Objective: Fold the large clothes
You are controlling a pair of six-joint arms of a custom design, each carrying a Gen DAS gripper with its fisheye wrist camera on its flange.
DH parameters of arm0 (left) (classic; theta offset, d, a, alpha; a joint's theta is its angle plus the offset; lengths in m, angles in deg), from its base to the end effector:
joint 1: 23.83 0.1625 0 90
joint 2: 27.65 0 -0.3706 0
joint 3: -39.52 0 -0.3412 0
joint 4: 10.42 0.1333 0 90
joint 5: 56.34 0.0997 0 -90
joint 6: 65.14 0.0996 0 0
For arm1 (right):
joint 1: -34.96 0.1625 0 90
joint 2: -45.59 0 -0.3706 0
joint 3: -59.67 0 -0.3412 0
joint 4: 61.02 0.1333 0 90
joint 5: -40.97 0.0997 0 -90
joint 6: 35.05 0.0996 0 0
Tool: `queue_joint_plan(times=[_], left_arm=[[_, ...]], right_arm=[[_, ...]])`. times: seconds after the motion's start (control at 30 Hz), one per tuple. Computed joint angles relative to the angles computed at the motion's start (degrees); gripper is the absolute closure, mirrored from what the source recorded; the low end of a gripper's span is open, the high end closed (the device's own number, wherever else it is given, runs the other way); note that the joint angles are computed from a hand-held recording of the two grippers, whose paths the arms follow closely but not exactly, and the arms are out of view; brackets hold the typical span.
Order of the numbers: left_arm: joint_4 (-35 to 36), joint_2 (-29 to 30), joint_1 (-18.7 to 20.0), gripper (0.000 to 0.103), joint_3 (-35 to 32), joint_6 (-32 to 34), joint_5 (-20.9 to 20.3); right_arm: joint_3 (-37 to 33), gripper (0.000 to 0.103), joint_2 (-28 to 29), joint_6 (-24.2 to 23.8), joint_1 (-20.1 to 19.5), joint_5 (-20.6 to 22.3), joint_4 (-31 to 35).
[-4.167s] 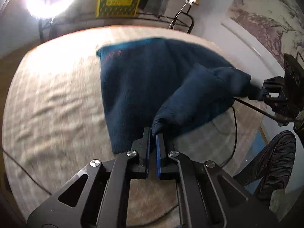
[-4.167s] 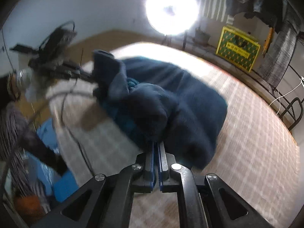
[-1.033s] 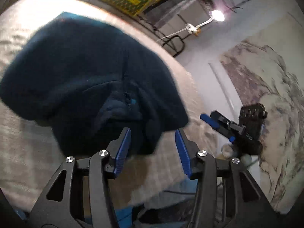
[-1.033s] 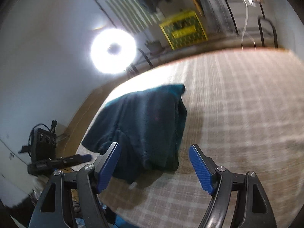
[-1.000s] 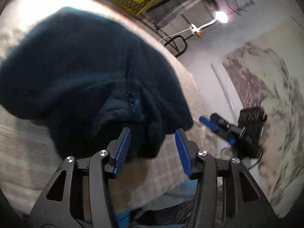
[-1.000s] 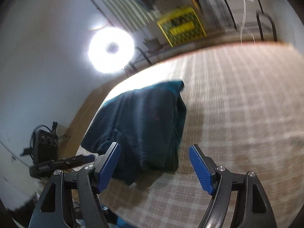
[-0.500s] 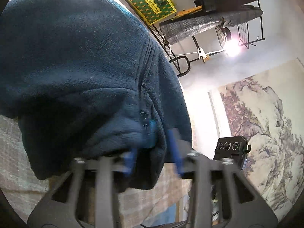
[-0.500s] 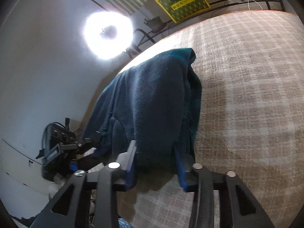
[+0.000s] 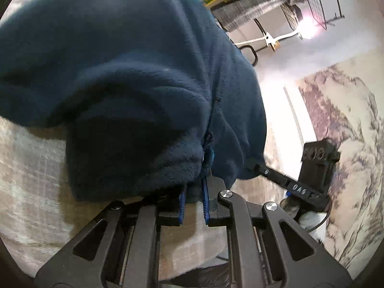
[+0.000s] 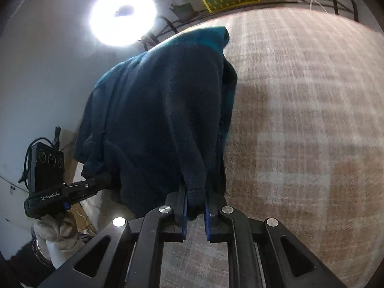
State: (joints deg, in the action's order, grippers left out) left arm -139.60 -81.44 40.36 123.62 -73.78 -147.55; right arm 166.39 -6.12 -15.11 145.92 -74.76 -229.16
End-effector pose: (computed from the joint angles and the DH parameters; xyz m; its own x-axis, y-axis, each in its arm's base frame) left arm -0.1550 -0.6219 0.2063 -0.9531 0.2996 0.0438 0.2903 0.9452 -0.1493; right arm 0.2816 -0.4835 0.1305 -0.9603 0.1396 0.2413 -0.0015 0.8629 -0.5054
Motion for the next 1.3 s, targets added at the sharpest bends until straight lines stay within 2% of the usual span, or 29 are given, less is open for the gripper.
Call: queue_joint_plan(times=[0.07, 0.1, 0.13, 0.23, 0.33, 0.53, 0.63, 0.7, 0.77, 0.83, 0.87, 0.93, 1.0, 1.07, 1.17, 1.3], left_arm=[[6.46, -1.04, -1.08, 0.093, -2.47, 1.81, 1.76], [8.56, -1.86, -1.23, 0.093, -3.08, 2.77, 1.56], [11.61, -3.30, -1.53, 0.093, -4.05, 4.30, 1.23], [13.64, -6.26, -2.58, 0.093, -5.22, 6.96, 2.18], [11.48, -5.25, -3.67, 0.093, -9.11, 8.56, 5.99], [1.54, 6.38, -3.79, 0.093, -22.30, 8.01, 11.65], [2.21, 13.89, -2.74, 0.093, -31.13, 8.16, 13.81], [2.80, 16.52, -1.69, 0.093, -33.65, 8.31, 14.98], [3.73, 19.30, -1.14, 0.093, -35.81, 9.17, 19.86], [7.75, 21.52, 0.88, 0.093, -38.85, 8.51, 20.17], [7.93, 21.61, 2.02, 0.096, -38.42, 9.05, 18.93], [2.48, 19.27, 3.64, 0.097, -33.07, 12.08, 15.52], [-0.29, 18.35, 3.27, 0.097, -30.41, 15.34, 16.54], [-1.86, 17.05, 3.00, 0.097, -28.05, 16.56, 17.04], [1.72, 17.40, 2.65, 0.097, -31.07, 15.83, 17.52], [0.72, 12.74, 1.31, 0.097, -27.10, 17.72, 17.64]], right_arm=[[-0.45, 0.083, -1.34, -1.35, 1.06, -0.28, 1.21], [-1.07, 0.069, -2.05, -1.20, 2.14, -2.38, 2.76], [-1.29, 0.063, -2.48, -1.42, 2.75, -3.54, 3.31], [-1.65, 0.063, -3.91, -4.38, 5.54, -7.33, 1.92], [-4.92, 0.063, -2.09, -8.19, 6.78, -10.50, -0.98], [-19.75, 0.065, 8.32, -12.17, 5.71, -9.95, -1.09], [-25.89, 0.066, 13.08, -14.70, 4.83, -9.53, -0.72], [-30.73, 0.066, 16.63, -17.27, 4.27, -11.19, 0.90], [-32.98, 0.066, 18.44, -17.70, 3.33, -11.04, 3.01], [-33.77, 0.066, 19.37, -16.81, 2.66, -10.86, 5.16], [-33.47, 0.067, 19.36, -16.47, 2.35, -10.45, 5.59], [-32.55, 0.070, 19.36, -15.85, 1.84, -10.25, 6.69], [-30.70, 0.072, 19.41, -17.39, 1.36, -11.75, 6.41], [-29.09, 0.072, 19.03, -18.82, 0.97, -11.04, 4.19], [-27.29, 0.073, 16.66, -15.57, 0.78, -8.68, 4.70], [-22.03, 0.071, 12.12, -13.98, 2.48, -6.41, 1.85]])
